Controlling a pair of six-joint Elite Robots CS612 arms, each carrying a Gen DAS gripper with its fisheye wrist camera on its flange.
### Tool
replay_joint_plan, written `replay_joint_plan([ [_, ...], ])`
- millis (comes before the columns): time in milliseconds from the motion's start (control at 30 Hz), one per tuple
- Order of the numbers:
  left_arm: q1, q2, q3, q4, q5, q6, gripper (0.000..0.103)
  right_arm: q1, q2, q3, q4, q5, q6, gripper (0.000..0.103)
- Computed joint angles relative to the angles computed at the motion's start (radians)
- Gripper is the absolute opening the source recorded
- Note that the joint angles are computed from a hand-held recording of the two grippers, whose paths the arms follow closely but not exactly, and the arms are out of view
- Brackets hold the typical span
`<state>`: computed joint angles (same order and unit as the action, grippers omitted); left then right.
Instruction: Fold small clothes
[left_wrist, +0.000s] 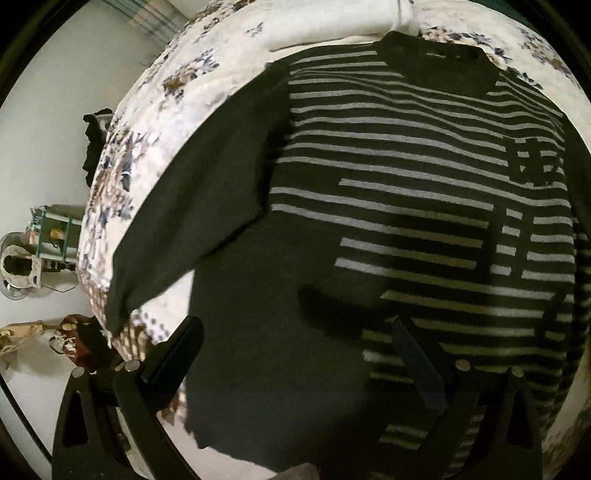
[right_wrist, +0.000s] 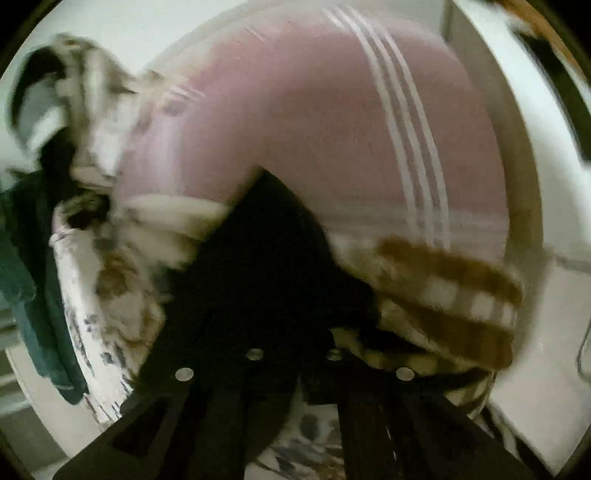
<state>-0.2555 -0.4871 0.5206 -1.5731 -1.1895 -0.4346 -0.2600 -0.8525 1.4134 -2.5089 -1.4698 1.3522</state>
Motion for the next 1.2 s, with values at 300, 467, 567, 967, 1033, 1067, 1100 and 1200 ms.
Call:
replay_joint_plan([
  [300, -0.009, -0.017, 0.066, -0.154, -0.035, 0.028, 0.103, -0.006, 0.0, -0.105, -0.041, -0.159, -0.295, 0.004],
  [467, -0.011, -0.016, 0.086, -0.159, -0.057, 0.022, 0.103, -0.036, 0.034, -0.149, 0.099, -0.037, -0.35, 0.01],
  [567, -0.011, -0.019, 0.103, -0.154, -0.069, 0.028, 0.103, -0.068, 0.005, -0.075, 0.104, 0.025, -0.285, 0.03],
  [967, -0.015, -0.003, 0.11, -0.142, -0.058, 0.049, 0.103, -0.102, 0.033, -0.018, -0.079, 0.054, -0.208, 0.074],
  [1033, -0.019, 0.002, 0.101, -0.143, -0.048, 0.063, 0.103, -0.091, 0.05, -0.076, -0.004, 0.01, -0.313, 0.05],
  [1067, -0.021, 0.005, 0.098, -0.147, -0.045, 0.072, 0.103, -0.078, 0.059, -0.108, 0.021, -0.025, -0.405, 0.027],
  [1100, -0.022, 0.006, 0.095, -0.149, -0.044, 0.077, 0.103, -0.075, 0.065, -0.139, 0.078, -0.033, -0.47, 0.008],
  [1200, -0.027, 0.013, 0.087, -0.155, -0.039, 0.096, 0.103, -0.063, 0.072, -0.182, 0.107, -0.081, -0.528, 0.006],
])
